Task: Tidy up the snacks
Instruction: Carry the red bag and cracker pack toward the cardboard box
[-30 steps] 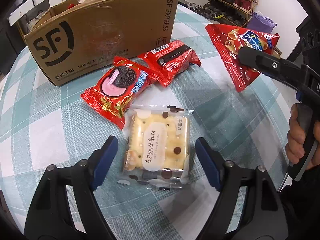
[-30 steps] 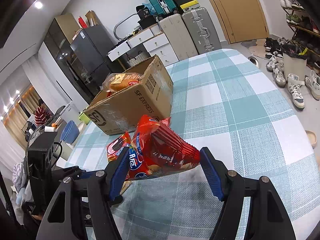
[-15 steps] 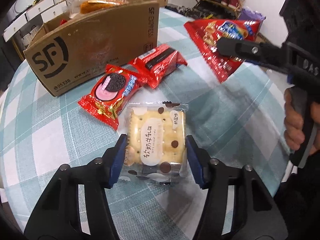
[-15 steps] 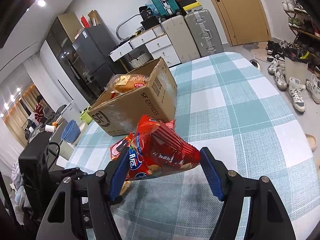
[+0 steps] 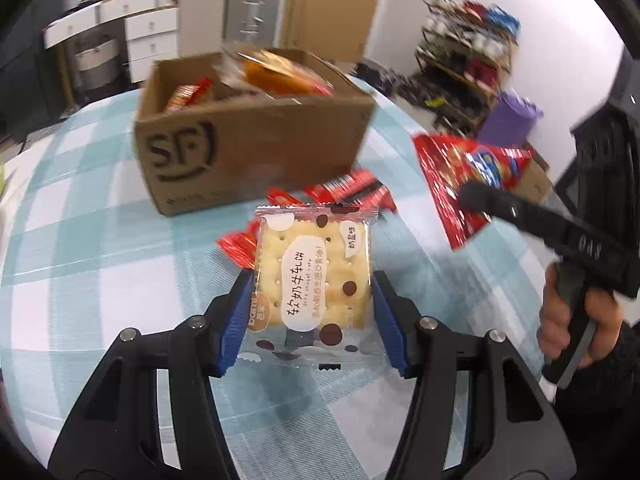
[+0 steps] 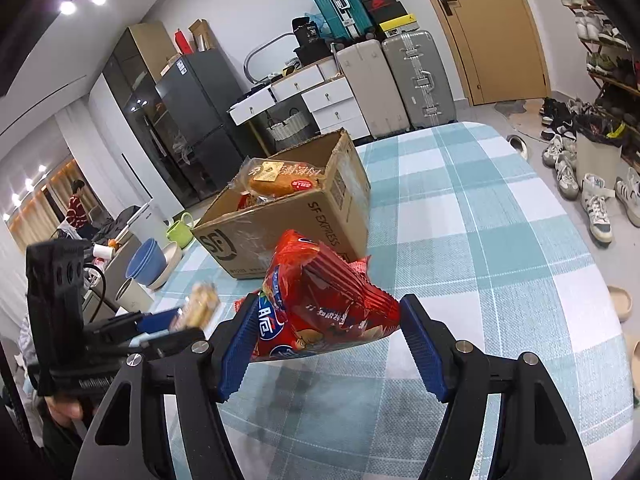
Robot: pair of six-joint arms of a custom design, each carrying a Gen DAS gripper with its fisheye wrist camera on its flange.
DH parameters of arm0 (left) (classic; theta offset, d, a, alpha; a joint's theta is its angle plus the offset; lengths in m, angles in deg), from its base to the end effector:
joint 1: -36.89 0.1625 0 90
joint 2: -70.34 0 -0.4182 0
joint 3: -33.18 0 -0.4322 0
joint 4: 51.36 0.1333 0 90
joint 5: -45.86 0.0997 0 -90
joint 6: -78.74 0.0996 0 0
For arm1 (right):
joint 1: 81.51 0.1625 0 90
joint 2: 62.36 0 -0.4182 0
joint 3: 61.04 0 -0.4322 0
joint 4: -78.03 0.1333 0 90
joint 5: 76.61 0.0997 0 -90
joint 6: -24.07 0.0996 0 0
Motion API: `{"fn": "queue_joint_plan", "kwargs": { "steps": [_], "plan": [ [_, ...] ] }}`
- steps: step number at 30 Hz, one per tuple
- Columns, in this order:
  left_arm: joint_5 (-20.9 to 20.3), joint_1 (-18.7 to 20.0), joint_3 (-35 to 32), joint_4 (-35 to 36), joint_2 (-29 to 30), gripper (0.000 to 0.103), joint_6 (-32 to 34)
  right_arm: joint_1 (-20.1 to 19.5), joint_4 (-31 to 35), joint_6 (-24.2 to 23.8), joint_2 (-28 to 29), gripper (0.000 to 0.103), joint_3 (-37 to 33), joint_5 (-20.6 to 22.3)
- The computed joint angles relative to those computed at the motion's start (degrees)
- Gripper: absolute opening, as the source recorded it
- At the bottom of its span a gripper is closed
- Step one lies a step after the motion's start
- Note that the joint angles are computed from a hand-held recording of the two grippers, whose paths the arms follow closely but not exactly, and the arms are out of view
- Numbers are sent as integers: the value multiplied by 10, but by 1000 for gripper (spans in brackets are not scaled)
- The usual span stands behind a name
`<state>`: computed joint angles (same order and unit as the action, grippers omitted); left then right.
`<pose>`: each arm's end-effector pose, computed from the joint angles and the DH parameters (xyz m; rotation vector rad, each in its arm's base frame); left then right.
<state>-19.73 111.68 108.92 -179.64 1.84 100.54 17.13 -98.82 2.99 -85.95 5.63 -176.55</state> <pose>-0.0190 -0.7350 0.4708 0.6789 2.5218 -0.6903 0.2408 -0.8118 0.0328 0.6015 -2.6350 1.0532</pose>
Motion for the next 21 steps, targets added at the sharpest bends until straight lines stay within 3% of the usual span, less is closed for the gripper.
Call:
{"fn": "queue_joint_plan", "kwargs": {
  "steps": [21],
  "plan": [
    [-6,14,-115,-13,39,55,-25,19,40,-18,42,71,-91,-3]
  ]
}}
